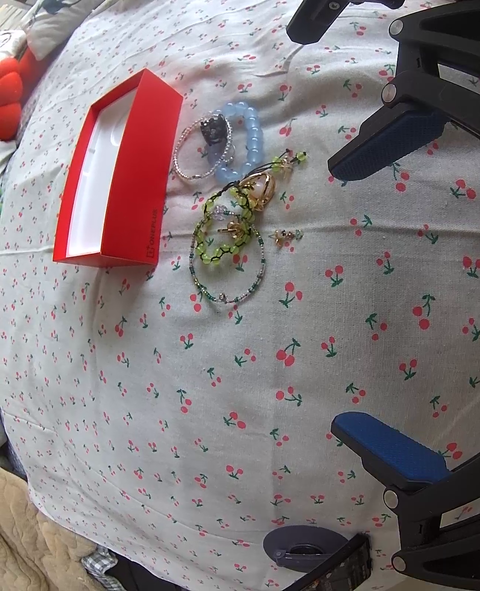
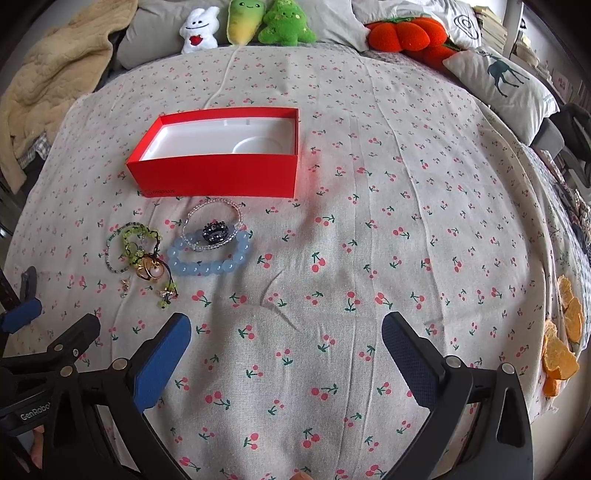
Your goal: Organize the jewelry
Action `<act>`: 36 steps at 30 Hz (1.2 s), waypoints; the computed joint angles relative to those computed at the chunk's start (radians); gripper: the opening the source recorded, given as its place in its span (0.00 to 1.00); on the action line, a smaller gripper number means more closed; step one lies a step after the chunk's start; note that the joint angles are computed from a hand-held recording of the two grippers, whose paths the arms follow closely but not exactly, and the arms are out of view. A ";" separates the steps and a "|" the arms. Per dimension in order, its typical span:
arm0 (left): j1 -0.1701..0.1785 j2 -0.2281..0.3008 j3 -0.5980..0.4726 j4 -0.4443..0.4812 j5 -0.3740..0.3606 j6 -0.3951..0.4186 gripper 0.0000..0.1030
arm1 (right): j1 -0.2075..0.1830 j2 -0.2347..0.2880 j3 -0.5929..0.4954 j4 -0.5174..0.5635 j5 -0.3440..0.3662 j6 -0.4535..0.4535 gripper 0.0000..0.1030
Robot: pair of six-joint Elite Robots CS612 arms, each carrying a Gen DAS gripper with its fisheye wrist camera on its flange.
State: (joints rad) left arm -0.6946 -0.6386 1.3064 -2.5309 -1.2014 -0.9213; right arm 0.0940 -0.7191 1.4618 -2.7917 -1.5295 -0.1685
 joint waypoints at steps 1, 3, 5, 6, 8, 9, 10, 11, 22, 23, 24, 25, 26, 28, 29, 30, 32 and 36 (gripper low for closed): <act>0.000 0.000 0.000 0.000 0.000 0.000 1.00 | -0.001 0.000 0.002 -0.010 0.005 0.001 1.00; 0.000 0.000 0.000 0.000 0.000 0.000 1.00 | -0.002 0.001 0.005 -0.024 0.011 0.003 1.00; 0.000 0.000 0.000 0.000 0.002 -0.001 1.00 | -0.002 0.001 0.004 -0.019 0.011 0.003 1.00; -0.001 0.000 0.002 -0.001 0.003 -0.002 1.00 | -0.002 0.001 0.003 -0.016 0.010 0.003 1.00; -0.001 -0.001 0.003 -0.002 0.004 -0.003 1.00 | -0.002 0.001 0.004 -0.018 0.011 0.004 1.00; -0.001 -0.001 0.004 -0.004 0.003 -0.003 1.00 | -0.003 0.001 0.004 -0.019 0.013 0.004 1.00; -0.001 -0.001 0.004 -0.004 0.003 -0.003 1.00 | -0.003 0.001 0.004 -0.020 0.013 0.005 1.00; -0.001 -0.001 0.004 -0.004 0.003 -0.003 1.00 | -0.003 0.001 0.004 -0.020 0.013 0.005 1.00; 0.000 0.000 0.008 -0.009 0.003 -0.019 1.00 | -0.002 0.005 0.006 -0.041 0.002 -0.007 1.00; -0.001 -0.001 0.011 -0.012 0.011 -0.022 1.00 | -0.002 0.005 0.007 -0.050 0.005 -0.009 1.00; -0.003 -0.002 0.013 -0.016 0.025 -0.023 1.00 | -0.001 0.004 0.008 -0.054 0.005 -0.013 1.00; -0.005 -0.003 0.015 -0.019 0.045 -0.019 1.00 | -0.001 0.003 0.009 -0.057 0.007 -0.019 1.00; -0.008 -0.003 0.013 -0.013 0.068 -0.013 1.00 | -0.002 0.001 0.009 -0.052 0.014 -0.026 1.00; -0.007 -0.001 -0.001 0.017 0.081 0.008 1.00 | -0.003 -0.001 0.008 -0.053 0.016 -0.036 1.00; -0.003 0.001 -0.010 0.028 0.068 0.021 1.00 | -0.003 -0.001 0.004 -0.054 0.015 -0.041 1.00; 0.003 0.002 -0.015 0.031 0.052 0.028 1.00 | -0.004 -0.002 -0.004 -0.035 0.020 -0.047 1.00; 0.016 0.001 -0.018 0.014 0.016 0.035 1.00 | -0.008 -0.004 -0.024 0.016 0.044 -0.052 1.00; 0.045 0.004 -0.042 0.029 -0.064 0.039 1.00 | -0.012 0.000 -0.078 0.115 0.084 -0.059 1.00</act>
State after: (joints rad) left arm -0.6494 -0.6343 1.2643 -2.5016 -1.2658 -0.8822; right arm 0.0822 -0.7196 1.3835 -2.6763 -1.4458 -0.2275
